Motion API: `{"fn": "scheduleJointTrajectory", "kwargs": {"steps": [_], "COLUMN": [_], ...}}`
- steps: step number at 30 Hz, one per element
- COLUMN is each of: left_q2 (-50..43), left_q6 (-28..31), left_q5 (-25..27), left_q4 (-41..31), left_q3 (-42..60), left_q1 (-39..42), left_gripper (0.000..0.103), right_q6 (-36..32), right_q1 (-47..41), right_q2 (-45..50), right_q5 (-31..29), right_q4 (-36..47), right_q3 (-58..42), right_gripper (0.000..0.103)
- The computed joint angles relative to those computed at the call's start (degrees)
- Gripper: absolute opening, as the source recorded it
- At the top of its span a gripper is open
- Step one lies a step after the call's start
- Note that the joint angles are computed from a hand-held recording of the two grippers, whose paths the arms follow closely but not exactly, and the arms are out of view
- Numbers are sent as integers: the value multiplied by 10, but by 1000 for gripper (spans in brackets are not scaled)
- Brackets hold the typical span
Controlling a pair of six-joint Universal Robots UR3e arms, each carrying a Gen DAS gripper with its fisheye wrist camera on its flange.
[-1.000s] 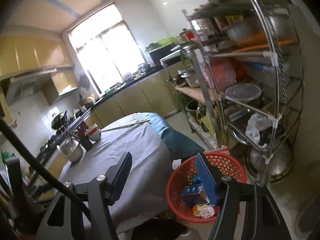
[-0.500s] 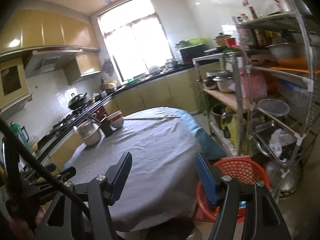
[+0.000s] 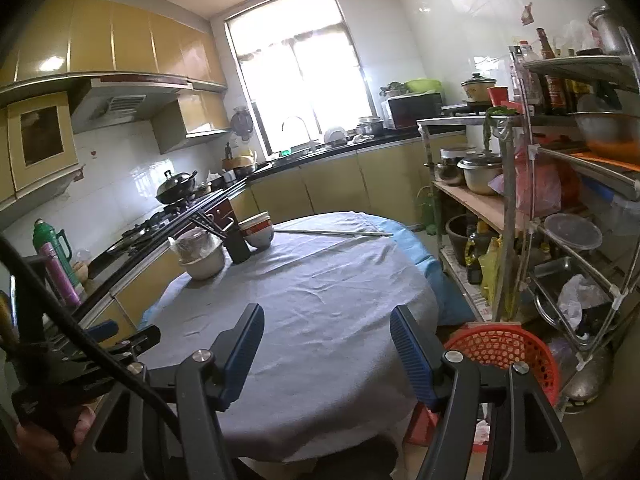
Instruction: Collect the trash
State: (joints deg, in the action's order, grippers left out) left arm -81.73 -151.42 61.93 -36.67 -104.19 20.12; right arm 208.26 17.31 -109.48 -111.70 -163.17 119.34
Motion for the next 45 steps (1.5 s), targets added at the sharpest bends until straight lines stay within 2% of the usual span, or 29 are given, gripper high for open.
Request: {"fn": "scheduleJointTrajectory", "kwargs": {"steps": [5, 14, 16, 18, 24, 31, 45], "left_q2": [3, -21, -23, -26, -22, -28, -40], "left_q6": [-9, -44, -50, -59, -74, -74, -77], "left_q5": [8, 37, 38, 34, 8, -8, -1], "left_q4": [7, 46, 52, 62, 78, 72, 62], "left_q3": [-6, 1, 3, 4, 6, 16, 33], "left_q1": [18, 60, 72, 89, 131, 148, 151], "left_gripper": [81, 81, 83, 88, 89, 89, 89], "right_q6": [-15, -38, -39, -39, -53, -60, -63], "right_q1": [19, 57, 60, 65, 100, 116, 116], "right_q2": [43, 181, 205, 222, 270, 295, 321], "right_q5": [10, 30, 36, 39, 6, -9, -2], "right_q4": [-11, -21, -19, -19, -11, -2, -4], "right_q3": [-34, -148, -173, -191, -242, -278, -305], "right_gripper": [70, 70, 70, 70, 70, 70, 70]}}
